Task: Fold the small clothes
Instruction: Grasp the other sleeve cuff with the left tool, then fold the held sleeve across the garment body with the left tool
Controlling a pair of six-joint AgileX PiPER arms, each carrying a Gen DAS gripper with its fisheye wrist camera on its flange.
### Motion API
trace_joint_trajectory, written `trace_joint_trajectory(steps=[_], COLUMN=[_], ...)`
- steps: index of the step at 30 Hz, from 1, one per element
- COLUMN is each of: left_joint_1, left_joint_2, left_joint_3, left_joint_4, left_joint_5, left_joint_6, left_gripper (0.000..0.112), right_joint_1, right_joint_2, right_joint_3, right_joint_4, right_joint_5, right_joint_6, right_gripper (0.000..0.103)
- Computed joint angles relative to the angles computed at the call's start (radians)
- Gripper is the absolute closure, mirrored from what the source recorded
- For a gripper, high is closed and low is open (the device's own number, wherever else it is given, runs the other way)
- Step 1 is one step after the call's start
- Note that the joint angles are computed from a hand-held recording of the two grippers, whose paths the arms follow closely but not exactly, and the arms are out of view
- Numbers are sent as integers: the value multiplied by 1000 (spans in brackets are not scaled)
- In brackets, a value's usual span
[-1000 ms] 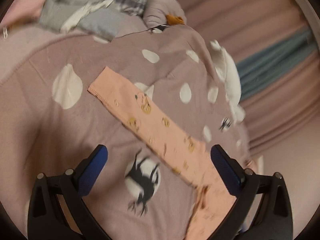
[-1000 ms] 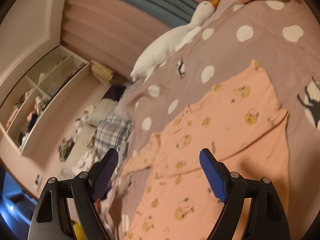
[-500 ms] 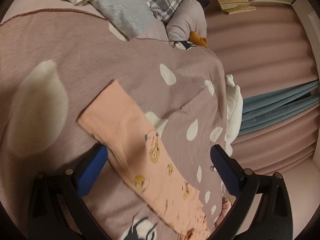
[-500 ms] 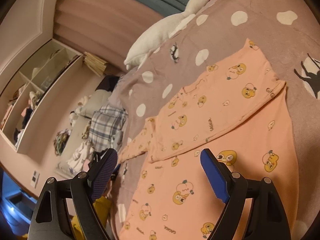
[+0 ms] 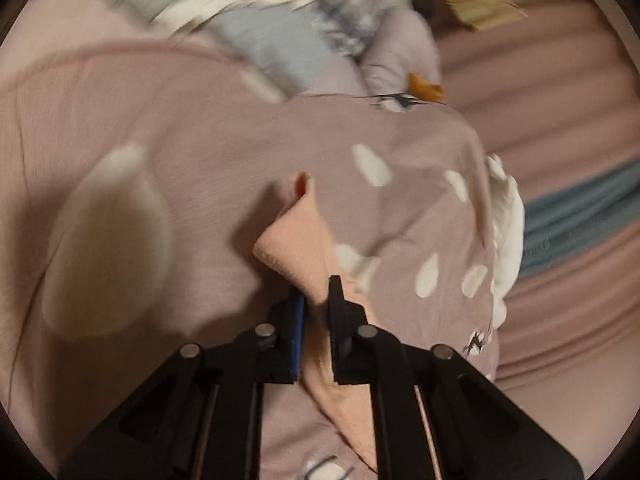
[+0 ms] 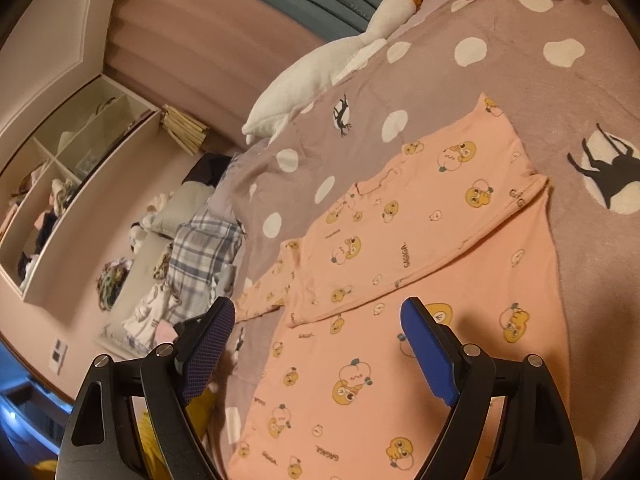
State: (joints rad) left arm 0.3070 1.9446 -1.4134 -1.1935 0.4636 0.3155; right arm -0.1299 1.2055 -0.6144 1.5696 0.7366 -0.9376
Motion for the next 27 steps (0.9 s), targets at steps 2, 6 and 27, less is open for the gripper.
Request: trace_joint_trajectory(steps=[2, 6, 27], left_joint_1=[-33, -151, -1050], left_joint_2=[-36, -118, 478], left_joint_3=[-15, -69, -1101], left_joint_4=[79, 315, 1409], left_joint_5=[-10, -10, 653], left_joint_6=[-24, -156, -772], left_gripper=[104, 104, 57], right_joint_1=[-28, -98, -492], right_joint_2=[-15, -50, -46], right_joint_3=[7, 24, 61], right_joint_4=[3, 17, -139], right_joint_5=[14, 59, 346], right_joint_6=[-9, -35, -44], right_gripper=[18, 18, 18])
